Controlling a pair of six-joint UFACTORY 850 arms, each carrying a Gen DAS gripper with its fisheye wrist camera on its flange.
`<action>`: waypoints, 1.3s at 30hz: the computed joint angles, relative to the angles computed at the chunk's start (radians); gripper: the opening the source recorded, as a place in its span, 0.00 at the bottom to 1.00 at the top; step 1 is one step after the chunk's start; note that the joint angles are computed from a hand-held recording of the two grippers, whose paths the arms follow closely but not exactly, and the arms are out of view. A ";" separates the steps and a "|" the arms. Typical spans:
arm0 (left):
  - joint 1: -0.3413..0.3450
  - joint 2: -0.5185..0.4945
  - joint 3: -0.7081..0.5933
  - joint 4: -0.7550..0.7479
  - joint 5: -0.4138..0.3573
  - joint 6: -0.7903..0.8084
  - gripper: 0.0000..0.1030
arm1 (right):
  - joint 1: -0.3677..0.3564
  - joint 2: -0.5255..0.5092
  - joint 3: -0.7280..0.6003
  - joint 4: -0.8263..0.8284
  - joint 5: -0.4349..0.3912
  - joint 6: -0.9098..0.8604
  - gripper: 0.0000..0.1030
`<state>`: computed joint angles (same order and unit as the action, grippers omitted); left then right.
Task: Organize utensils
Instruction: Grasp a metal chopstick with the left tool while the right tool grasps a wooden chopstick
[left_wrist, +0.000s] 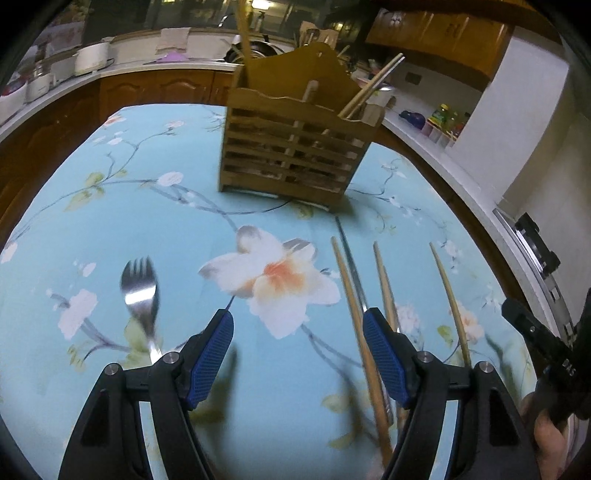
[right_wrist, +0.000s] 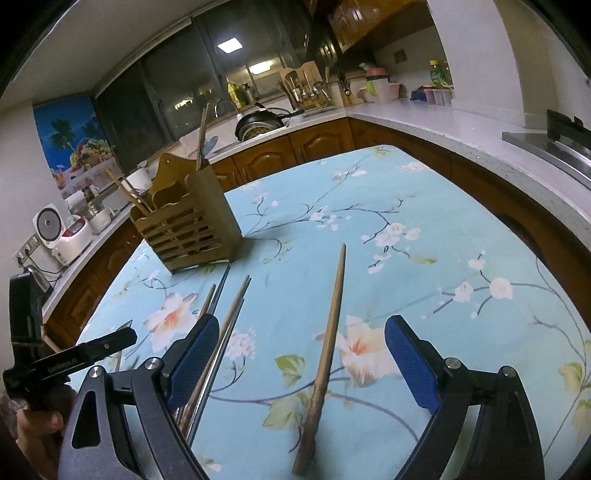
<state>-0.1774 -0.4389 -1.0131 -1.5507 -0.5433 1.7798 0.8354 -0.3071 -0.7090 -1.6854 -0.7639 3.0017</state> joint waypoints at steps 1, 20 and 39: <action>-0.007 -0.005 -0.010 0.006 0.003 -0.006 0.69 | -0.007 0.002 -0.001 0.000 0.005 -0.007 0.90; -0.167 -0.246 -0.370 0.350 0.076 -0.350 0.36 | -0.248 -0.075 -0.093 -0.026 0.244 -0.219 0.41; -0.236 -0.381 -0.523 0.525 0.101 -0.487 0.04 | -0.324 -0.138 -0.149 0.004 0.332 -0.332 0.06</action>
